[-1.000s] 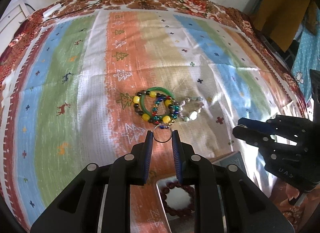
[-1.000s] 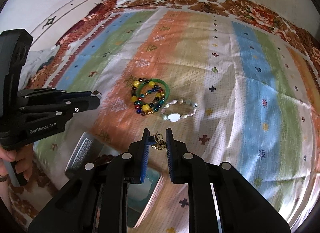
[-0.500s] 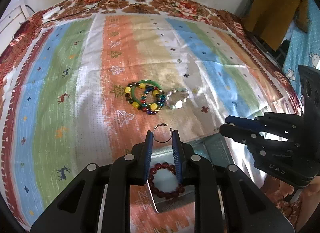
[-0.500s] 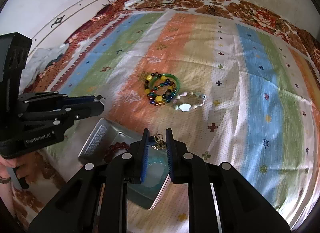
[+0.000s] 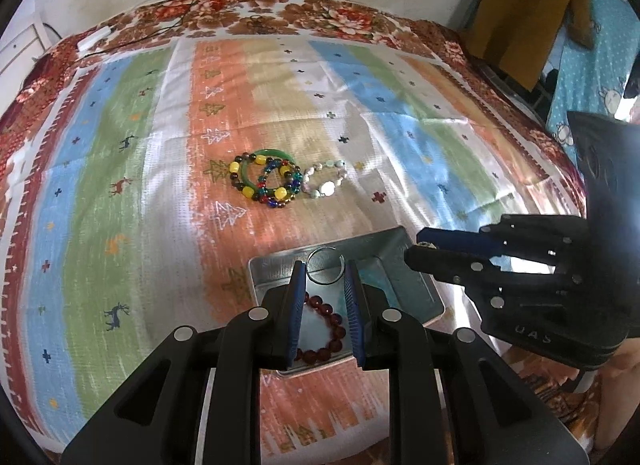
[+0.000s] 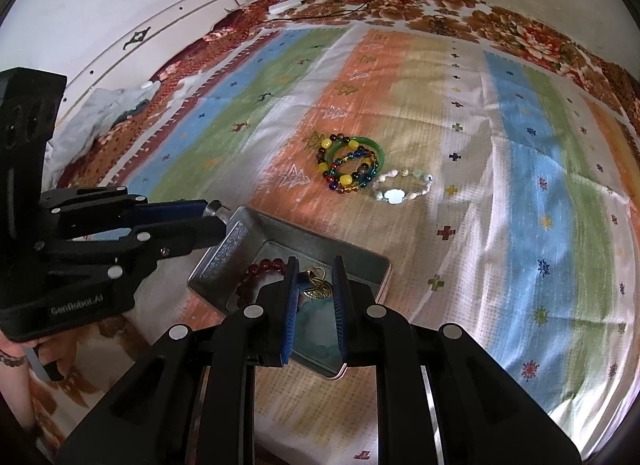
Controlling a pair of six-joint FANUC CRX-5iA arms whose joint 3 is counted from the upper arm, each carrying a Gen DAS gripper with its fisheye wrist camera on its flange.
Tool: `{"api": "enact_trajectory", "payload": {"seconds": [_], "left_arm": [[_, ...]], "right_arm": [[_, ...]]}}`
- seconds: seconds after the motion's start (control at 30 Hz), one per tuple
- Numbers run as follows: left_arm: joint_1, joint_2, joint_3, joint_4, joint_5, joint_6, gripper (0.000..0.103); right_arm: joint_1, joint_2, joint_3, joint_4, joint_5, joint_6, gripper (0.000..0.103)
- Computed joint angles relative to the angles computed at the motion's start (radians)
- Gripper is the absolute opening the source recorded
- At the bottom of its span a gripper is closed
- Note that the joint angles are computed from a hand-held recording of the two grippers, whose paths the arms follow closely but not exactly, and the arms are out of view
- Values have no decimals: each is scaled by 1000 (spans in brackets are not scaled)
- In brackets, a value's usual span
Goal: Organize jewelry
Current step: 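Lift and carry the pearl bracelet and silver ring over the tin with both tools, then open both tools to drop the pearl bracelet and silver ring into the tin, then move both tools forward to the bead bracelets beside the green bangle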
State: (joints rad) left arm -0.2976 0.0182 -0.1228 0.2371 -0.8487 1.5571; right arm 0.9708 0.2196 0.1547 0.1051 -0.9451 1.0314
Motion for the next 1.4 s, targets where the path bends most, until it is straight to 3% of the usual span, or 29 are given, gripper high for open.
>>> {"api": "enact_trajectory", "payload": {"seconds": [0.2, 0.27, 0.3, 0.33, 0.4, 0.47, 0.77, 0.83, 0.9, 1.0, 1.03, 1.2, 1.4], "left_arm": [[1, -2, -8, 6, 5, 0, 19], [4, 0, -10, 9, 7, 1, 27], [6, 0, -12, 13, 7, -2, 36], [8, -1, -11, 11, 6, -2, 38], [7, 2, 3, -18, -3, 25, 38], [14, 0, 4, -22, -4, 37, 38], [28, -7, 1, -32, 0, 68, 46], [35, -10, -8, -21, 11, 69, 58], [48, -17, -27, 7, 32, 63, 59], [56, -29, -41, 7, 60, 95, 82], [61, -35, -48, 7, 73, 108, 84], [63, -37, -17, -102, 59, 239, 89], [77, -21, 15, -165, 50, 312, 89]], "right_arm": [[-4, 6, 9, -20, -14, 17, 17], [1, 9, 10, -11, -19, 17, 17], [2, 12, 14, -14, -26, 26, 18], [3, 14, 15, -11, -30, 27, 21], [8, 19, 8, 28, -40, -10, 39], [3, 17, 2, 40, -38, -31, 44], [-6, 8, -17, 66, -15, -78, 57], [-4, 7, -26, 84, -5, -95, 59], [-6, 2, -33, 90, 10, -107, 63], [-7, -8, -48, 102, 37, -126, 73], [-6, -12, -57, 118, 48, -142, 75], [-8, -18, -82, 173, 69, -206, 84], [-30, -14, -84, 181, 103, -255, 85]]}}
